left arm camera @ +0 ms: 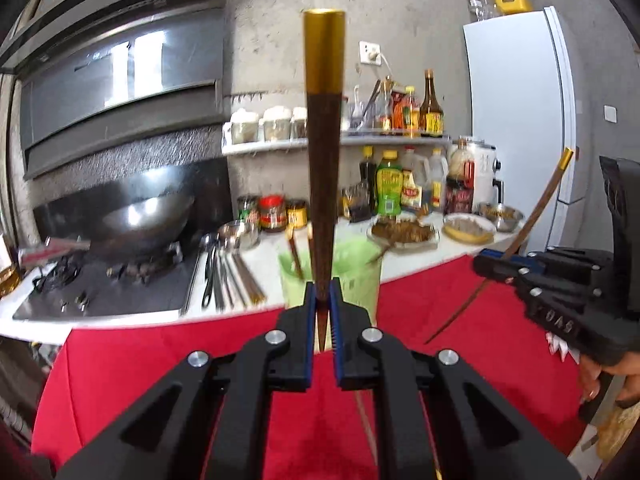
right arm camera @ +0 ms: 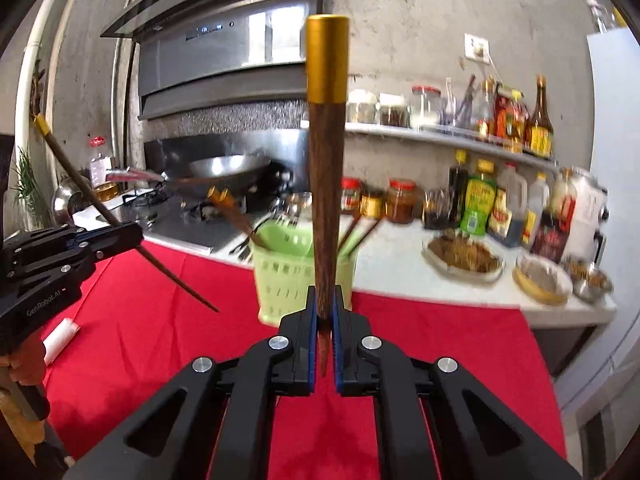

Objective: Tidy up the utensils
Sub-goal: 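Lift both chopsticks upright and carry them over the green holder, then open the left tool over the green holder while the right tool opens too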

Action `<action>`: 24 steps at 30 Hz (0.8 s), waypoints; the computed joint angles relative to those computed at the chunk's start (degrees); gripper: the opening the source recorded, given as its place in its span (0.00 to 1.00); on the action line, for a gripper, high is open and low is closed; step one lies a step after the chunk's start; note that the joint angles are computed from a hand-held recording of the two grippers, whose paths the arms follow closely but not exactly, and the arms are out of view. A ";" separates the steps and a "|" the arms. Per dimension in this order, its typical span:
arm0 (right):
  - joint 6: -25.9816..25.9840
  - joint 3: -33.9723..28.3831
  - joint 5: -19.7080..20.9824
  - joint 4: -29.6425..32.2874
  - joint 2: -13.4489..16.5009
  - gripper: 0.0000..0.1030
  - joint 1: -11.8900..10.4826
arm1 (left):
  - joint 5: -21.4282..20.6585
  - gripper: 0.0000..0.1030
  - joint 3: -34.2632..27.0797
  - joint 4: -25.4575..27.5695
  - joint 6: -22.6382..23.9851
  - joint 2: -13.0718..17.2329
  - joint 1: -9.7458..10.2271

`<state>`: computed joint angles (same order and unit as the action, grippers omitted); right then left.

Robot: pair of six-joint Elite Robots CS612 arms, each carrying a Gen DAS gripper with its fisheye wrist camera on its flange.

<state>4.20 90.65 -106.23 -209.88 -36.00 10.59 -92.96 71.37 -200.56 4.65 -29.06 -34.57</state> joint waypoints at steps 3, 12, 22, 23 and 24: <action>-2.30 -3.22 -0.10 0.13 0.71 0.06 -0.47 | 0.10 0.07 -4.15 0.48 1.04 1.35 -0.23; -5.81 -11.15 0.75 1.36 2.75 0.06 -2.00 | 2.98 0.07 -16.60 6.32 2.43 6.08 -0.18; -3.87 -15.45 3.31 8.64 5.27 0.06 -3.41 | 1.83 0.07 -22.88 15.05 1.68 9.72 0.48; -3.57 -15.67 3.60 9.27 5.46 0.06 -3.51 | 1.62 0.07 -23.34 16.15 1.50 10.00 0.50; -3.24 -15.87 3.61 9.73 5.65 0.06 -3.55 | 1.69 0.07 -23.75 16.90 1.37 10.26 0.50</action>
<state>0.96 74.78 -102.63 -200.15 -30.34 7.04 -91.27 47.61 -183.66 6.02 -18.79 -34.08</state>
